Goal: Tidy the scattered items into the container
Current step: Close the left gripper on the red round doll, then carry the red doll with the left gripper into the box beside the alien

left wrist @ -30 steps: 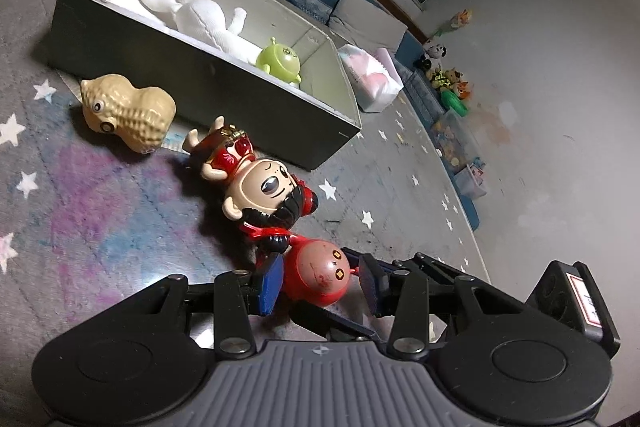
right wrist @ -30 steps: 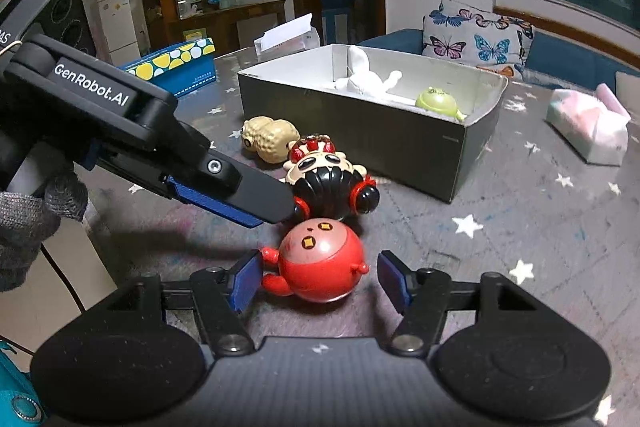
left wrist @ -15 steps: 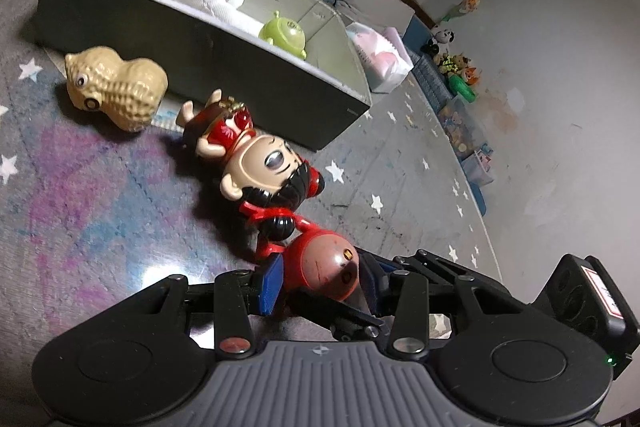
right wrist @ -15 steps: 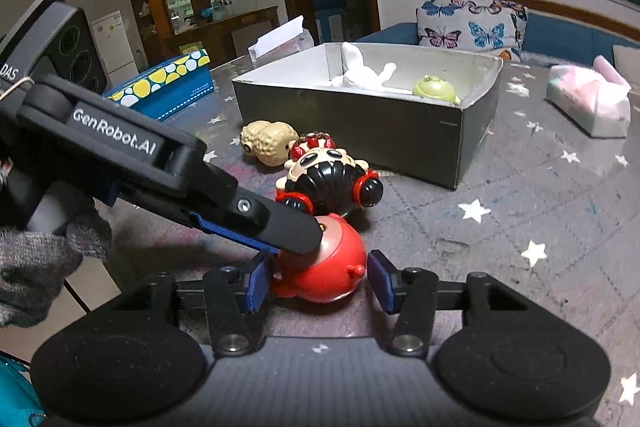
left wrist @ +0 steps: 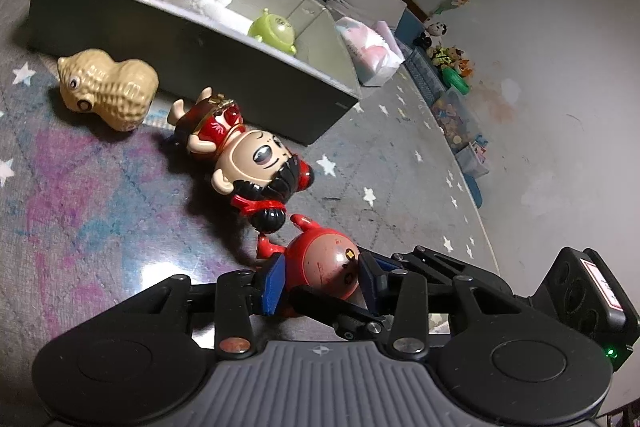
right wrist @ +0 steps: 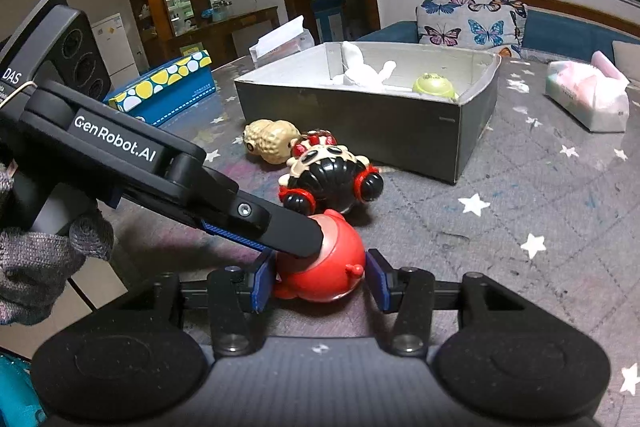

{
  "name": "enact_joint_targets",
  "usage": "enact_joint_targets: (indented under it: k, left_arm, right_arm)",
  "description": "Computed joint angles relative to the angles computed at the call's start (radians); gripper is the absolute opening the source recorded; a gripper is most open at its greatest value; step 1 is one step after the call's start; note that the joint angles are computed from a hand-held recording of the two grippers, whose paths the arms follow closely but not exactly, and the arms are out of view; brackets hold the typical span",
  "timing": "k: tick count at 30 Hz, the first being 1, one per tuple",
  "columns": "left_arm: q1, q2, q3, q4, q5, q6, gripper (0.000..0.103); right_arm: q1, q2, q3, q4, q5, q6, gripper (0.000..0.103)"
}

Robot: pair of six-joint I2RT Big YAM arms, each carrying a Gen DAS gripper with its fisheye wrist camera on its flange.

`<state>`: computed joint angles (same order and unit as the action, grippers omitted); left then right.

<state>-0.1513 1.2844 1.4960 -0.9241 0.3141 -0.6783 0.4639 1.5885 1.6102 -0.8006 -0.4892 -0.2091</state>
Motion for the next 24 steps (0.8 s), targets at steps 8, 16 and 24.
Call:
enact_joint_targets:
  k: [8,16,24]
  left_arm:
    - [0.003,-0.008,0.059,0.011,-0.02,0.037,0.042]
    - [0.046,0.033,0.141,0.02,-0.022,0.044,0.042]
    - [0.105,0.121,0.25,0.028,-0.009,0.046,0.041]
  right_arm:
    - [-0.001,-0.003,0.054,0.029,-0.007,-0.027,0.049]
    - [0.01,0.063,0.172,0.043,-0.003,-0.052,0.049]
    - [0.021,0.212,0.395,0.003,0.01,-0.057,0.049]
